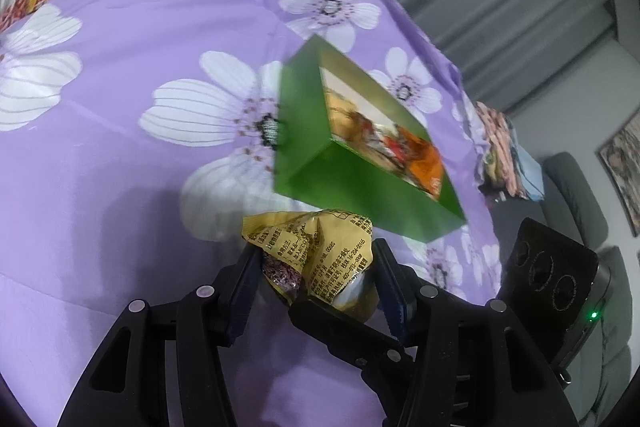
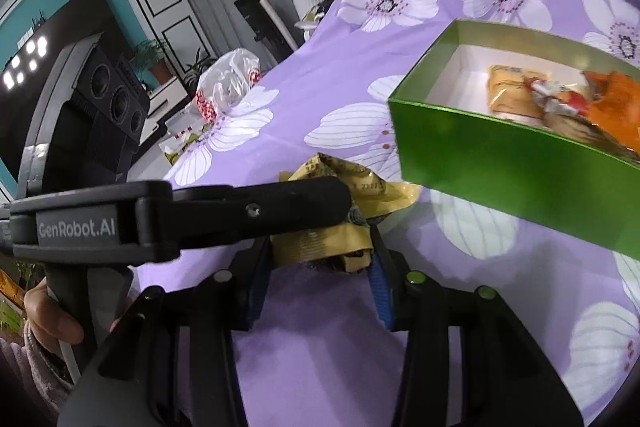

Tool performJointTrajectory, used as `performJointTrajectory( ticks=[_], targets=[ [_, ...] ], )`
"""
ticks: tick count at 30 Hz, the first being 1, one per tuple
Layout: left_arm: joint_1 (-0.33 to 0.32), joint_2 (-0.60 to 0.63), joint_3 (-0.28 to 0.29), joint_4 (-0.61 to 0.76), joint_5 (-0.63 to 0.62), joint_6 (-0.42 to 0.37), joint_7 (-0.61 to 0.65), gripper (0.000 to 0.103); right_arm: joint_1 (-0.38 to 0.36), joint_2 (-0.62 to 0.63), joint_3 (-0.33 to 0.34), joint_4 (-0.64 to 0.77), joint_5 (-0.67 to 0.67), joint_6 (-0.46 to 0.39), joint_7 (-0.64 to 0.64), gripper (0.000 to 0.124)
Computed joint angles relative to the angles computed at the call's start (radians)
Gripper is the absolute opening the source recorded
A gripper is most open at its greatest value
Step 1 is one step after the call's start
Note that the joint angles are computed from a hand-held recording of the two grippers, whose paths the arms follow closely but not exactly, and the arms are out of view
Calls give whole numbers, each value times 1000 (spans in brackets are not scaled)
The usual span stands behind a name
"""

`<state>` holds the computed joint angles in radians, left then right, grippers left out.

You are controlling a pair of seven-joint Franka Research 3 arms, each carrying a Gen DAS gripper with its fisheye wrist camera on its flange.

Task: Organize snacks
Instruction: 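Lift the gold-yellow packet and carry it toward the green box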

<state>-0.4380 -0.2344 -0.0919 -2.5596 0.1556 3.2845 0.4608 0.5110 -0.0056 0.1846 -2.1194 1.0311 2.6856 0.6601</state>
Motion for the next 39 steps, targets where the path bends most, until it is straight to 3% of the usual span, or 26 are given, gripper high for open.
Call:
performJointTrajectory(
  ticks=[13, 22, 39],
  targets=[
    [155, 33, -225, 122, 67, -63, -22, 55, 7, -144, -49, -126, 85, 44, -51, 44],
    [201, 82, -302, 237, 200, -143, -95, 55, 6, -215, -91, -181, 169, 45, -116, 44],
    [103, 173, -254, 408, 388, -284, -180, 55, -18, -281, -126, -230, 294, 38, -226, 44]
  ],
)
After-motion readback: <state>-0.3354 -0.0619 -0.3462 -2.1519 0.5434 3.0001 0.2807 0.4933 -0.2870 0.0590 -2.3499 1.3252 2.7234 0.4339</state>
